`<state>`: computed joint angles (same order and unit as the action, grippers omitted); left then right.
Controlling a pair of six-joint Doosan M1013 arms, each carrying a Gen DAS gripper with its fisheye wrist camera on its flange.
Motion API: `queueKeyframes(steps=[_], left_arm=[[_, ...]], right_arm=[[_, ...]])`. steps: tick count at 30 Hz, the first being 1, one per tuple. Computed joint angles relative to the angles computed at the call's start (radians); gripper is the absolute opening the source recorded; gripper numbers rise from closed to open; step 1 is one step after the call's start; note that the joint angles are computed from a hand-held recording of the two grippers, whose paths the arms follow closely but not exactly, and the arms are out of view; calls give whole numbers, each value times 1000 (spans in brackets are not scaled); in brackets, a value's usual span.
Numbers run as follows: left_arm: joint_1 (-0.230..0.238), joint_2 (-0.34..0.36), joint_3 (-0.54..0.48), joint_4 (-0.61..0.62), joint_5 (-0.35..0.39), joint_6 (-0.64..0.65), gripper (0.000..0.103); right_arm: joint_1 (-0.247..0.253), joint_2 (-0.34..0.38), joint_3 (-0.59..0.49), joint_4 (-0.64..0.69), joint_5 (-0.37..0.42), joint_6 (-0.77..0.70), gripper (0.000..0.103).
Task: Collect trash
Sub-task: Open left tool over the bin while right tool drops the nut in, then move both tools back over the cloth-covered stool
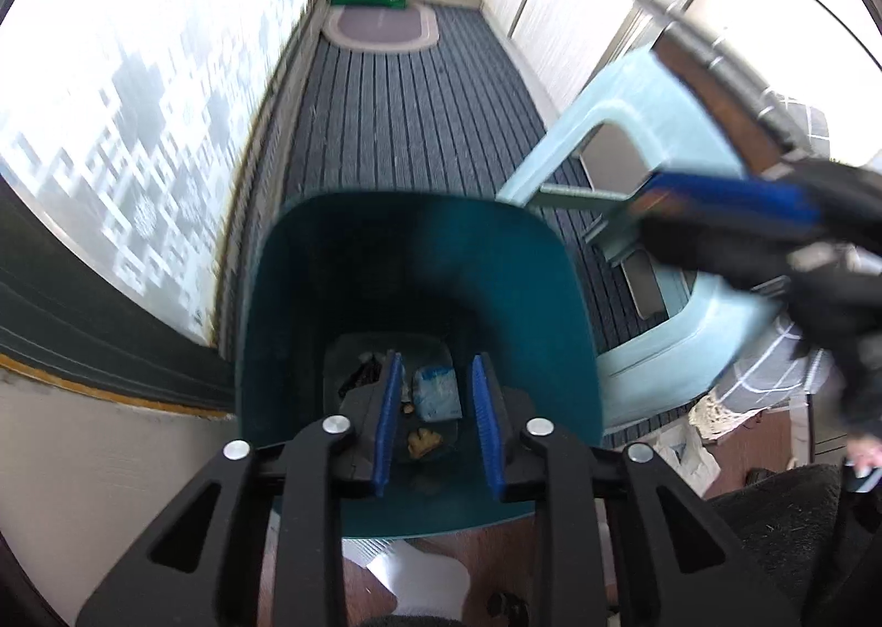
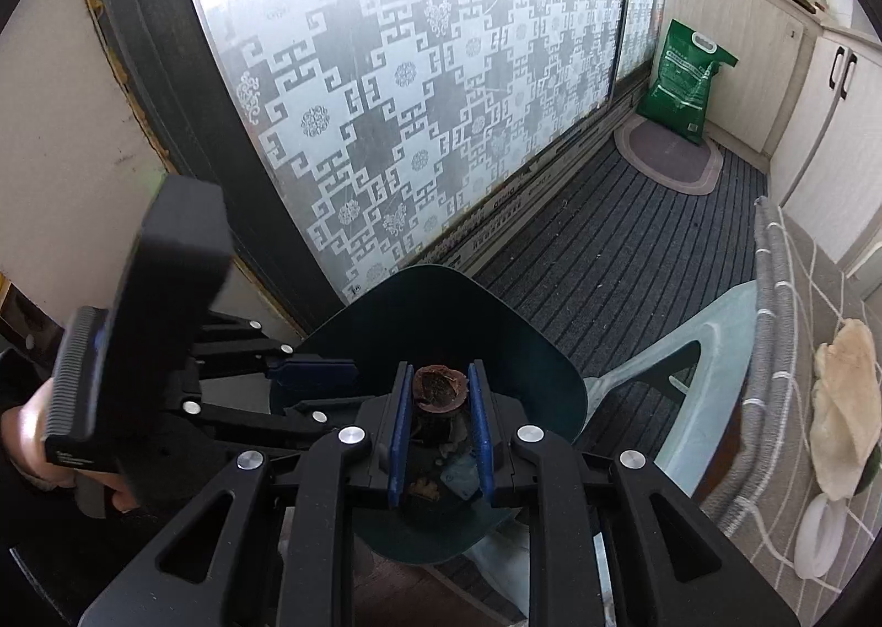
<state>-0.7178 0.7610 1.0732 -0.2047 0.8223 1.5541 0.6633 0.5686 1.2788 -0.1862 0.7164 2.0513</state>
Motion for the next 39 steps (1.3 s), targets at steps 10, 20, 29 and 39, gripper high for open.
queueKeyframes(steps=[10, 20, 29, 39], left_arm=[[-5, -97, 100, 58, -233, -57, 7], [-14, -171, 180, 135, -486, -152, 8], [-17, -202, 206, 100, -546, -134, 30], [-28, -237, 236, 442, -650, -487, 37]], right_arm=[[1, 57, -50, 35, 74, -30, 20], [10, 129, -105, 82, 175, -81, 20], [21, 118, -83, 54, 133, -84, 33], [39, -30, 59, -167, -171, 113, 27]])
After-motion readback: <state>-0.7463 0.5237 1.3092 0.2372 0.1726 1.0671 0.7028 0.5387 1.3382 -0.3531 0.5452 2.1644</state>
